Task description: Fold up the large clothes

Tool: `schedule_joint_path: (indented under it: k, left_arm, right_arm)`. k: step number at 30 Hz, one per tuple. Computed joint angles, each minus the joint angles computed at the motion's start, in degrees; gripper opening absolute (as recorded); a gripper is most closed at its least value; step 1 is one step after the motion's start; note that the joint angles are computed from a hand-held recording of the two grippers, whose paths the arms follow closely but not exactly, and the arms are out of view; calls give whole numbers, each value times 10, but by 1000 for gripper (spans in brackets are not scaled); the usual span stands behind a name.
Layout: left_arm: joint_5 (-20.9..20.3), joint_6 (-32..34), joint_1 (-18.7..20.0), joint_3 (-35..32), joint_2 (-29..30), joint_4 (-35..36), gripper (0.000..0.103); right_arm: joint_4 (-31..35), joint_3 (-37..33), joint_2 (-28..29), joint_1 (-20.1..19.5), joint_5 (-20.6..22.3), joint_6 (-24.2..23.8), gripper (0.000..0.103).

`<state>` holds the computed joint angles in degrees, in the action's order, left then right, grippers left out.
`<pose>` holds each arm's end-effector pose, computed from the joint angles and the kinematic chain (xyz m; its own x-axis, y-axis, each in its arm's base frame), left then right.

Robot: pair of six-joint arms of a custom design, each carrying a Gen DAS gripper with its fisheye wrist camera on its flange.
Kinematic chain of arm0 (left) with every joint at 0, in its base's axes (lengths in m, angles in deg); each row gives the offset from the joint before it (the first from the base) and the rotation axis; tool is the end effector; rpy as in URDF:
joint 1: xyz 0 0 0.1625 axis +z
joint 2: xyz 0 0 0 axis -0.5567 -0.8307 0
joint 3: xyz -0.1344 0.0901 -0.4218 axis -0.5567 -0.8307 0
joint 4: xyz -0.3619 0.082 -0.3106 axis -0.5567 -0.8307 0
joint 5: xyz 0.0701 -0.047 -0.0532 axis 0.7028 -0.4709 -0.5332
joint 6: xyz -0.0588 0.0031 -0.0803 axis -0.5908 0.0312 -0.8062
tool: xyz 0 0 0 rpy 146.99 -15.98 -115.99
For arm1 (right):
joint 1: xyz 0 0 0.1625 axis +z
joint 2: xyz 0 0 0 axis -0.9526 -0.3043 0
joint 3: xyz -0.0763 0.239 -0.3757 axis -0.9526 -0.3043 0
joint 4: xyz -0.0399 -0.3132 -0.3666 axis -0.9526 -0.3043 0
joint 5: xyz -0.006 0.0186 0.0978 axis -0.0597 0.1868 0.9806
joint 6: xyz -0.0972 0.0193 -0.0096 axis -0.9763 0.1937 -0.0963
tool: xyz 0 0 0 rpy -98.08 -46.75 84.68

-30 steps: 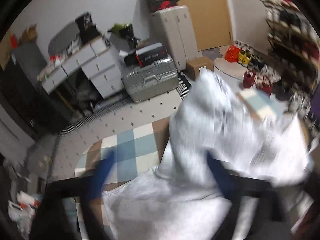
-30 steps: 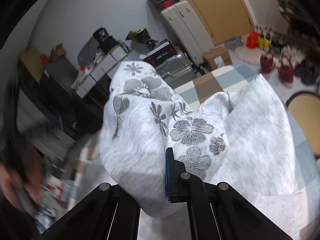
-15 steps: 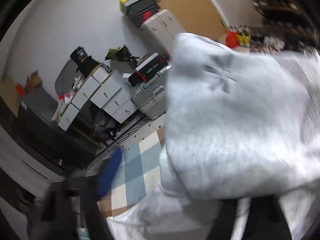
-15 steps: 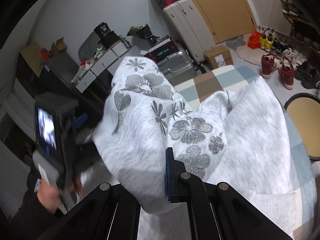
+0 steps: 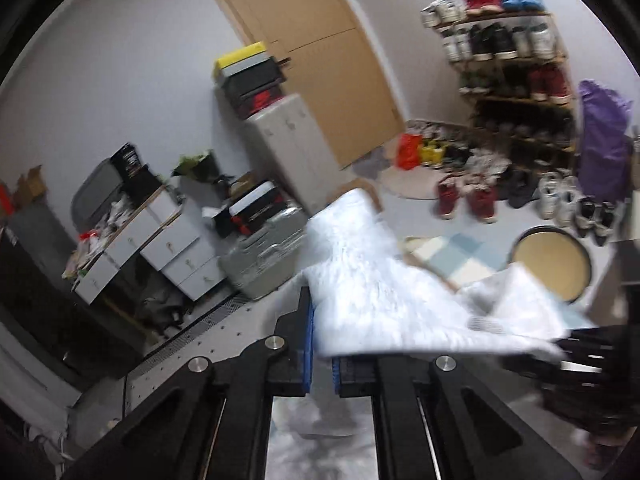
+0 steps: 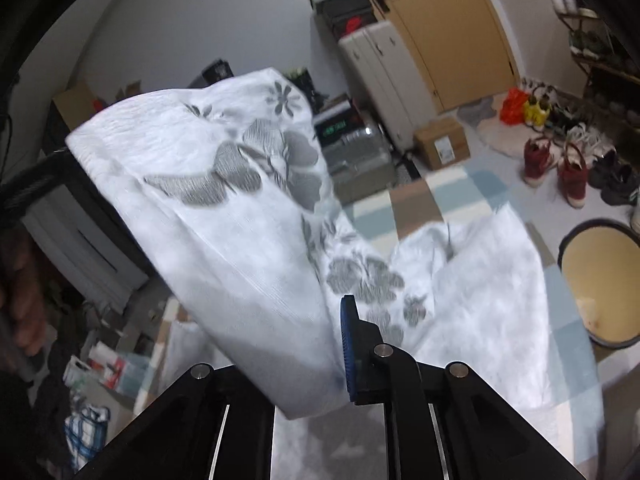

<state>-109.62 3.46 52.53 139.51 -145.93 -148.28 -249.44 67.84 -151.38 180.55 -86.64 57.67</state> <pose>-0.4883 -0.3897 0.2848 -0.1932 0.5708 -0.7980 0.9633 0.2646 -0.0439 0.2179 -0.3744 0.3096 -0.9636 0.0534 0.2621 -0.1817 0.5883 -0.7880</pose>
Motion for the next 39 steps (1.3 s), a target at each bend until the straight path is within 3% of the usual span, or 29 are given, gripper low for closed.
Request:
schedule_joint_path:
  k: [3, 5, 7, 9, 10, 12, 13, 15, 16, 18, 21, 25, 27, 29, 32, 35, 37, 39]
  left_arm:
    - [-52, -1, -4, -19, -6, 52, 3]
    - [-84, 4, -7, -16, -16, 69, 3]
    - [-121, 0, -13, -5, -37, 80, 3]
    - [-153, -1, -8, 3, -53, 85, 4]
    - [-160, 3, -7, 9, -61, 82, 6]
    - [-167, 25, -5, 49, -97, 48, 12]
    - [-173, 33, -2, 67, -114, 30, 18]
    - [-155, 7, -9, 101, -148, 22, 80]
    - [-154, 3, -14, 113, -161, 2, 87]
    - [-135, -15, -19, 174, -212, -63, 89]
    - [-91, -101, -10, 220, -222, -88, 97]
    - [-19, -230, 23, 205, -130, -76, 97]
    - [-13, -262, 44, 174, -81, -74, 97]
    - [-19, -257, 58, 160, -60, -115, 97]
    - [15, -269, 73, 132, -35, -153, 96]
    - [-62, -320, 96, 140, -83, -146, 89]
    - [-146, -355, 112, 158, -120, -173, 90]
    - [-179, -384, 110, 173, -136, -152, 95]
  right_arm:
    - [-26, -11, 9, 26, -13, -14, 23]
    - [-65, -17, 18, 43, -13, -27, 45]
    - [-117, -23, 33, 61, -13, -43, 50]
    - [-115, -28, 31, 67, 6, -50, 31]
    - [-109, -31, 29, 72, 8, -49, 6]
    - [-108, -33, 30, 85, -10, -51, 4]
    - [-100, -33, 25, 86, -6, -47, 4]
    - [-59, -35, 11, 90, 1, -28, 4]
    - [-52, -37, 11, 97, -9, -28, 4]
    - [-31, -44, 13, 110, -24, -31, 4]
    - [2, -54, 16, 121, -35, -13, 4]
    - [27, -65, 24, 139, -58, 19, 4]
    - [35, -66, 27, 149, -71, 24, 4]
    - [39, -65, 28, 156, -82, 22, 4]
    - [45, -66, 33, 161, -100, 15, 4]
    - [54, -74, 39, 166, -113, 9, 4]
    - [66, -83, 44, 167, -116, 11, 4]
    - [78, -93, 48, 167, -121, 22, 4]
